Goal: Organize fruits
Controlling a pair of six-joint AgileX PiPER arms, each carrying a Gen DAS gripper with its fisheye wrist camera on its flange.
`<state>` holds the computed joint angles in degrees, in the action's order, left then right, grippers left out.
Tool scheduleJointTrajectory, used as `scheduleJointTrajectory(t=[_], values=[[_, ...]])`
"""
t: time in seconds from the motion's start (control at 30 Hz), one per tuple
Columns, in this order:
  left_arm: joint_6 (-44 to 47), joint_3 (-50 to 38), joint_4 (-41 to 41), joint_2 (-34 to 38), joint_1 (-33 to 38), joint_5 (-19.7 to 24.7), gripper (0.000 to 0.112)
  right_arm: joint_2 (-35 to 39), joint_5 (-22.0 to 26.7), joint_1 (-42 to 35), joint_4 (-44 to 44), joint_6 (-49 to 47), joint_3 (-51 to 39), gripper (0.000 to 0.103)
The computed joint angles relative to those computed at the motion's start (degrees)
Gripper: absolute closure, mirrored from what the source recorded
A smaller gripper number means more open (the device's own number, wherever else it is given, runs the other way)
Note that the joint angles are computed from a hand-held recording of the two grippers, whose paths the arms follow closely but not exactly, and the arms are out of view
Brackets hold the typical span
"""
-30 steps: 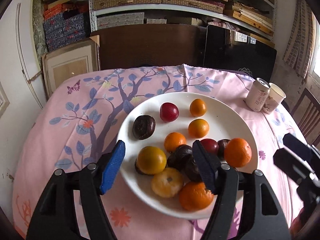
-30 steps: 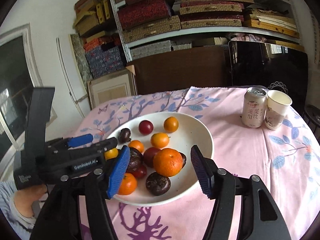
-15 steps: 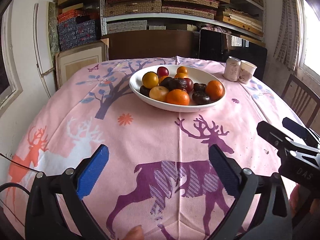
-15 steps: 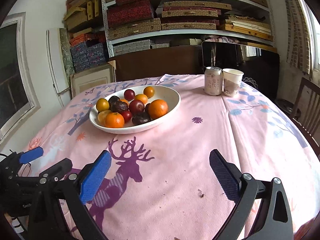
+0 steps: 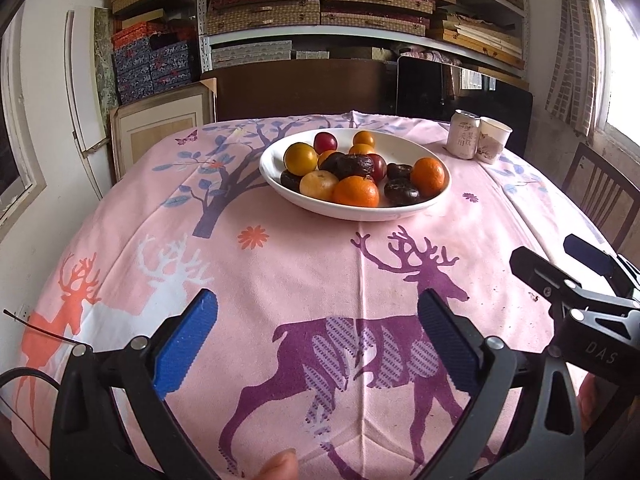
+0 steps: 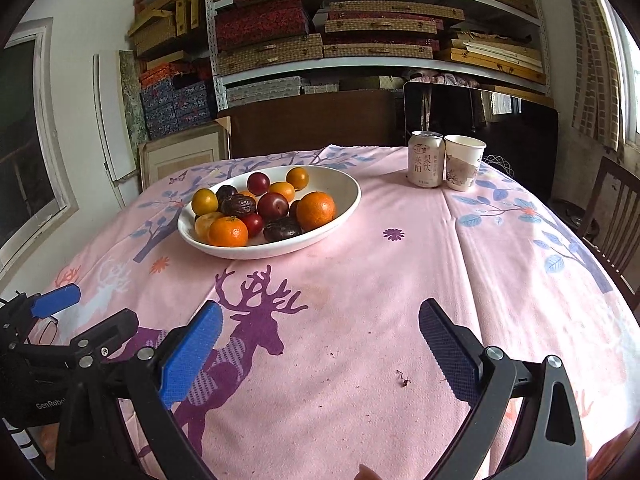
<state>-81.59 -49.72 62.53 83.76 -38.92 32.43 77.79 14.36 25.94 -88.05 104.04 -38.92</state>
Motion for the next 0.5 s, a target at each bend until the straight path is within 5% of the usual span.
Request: scheduleJointTrajectory(t=[0.5], values=[[1.4, -0.1, -1.6, -0.9, -1.5, 1.7, 0.014, -0.4, 1.8, 1.3, -1.0, 0.9, 0.2, 0.004]])
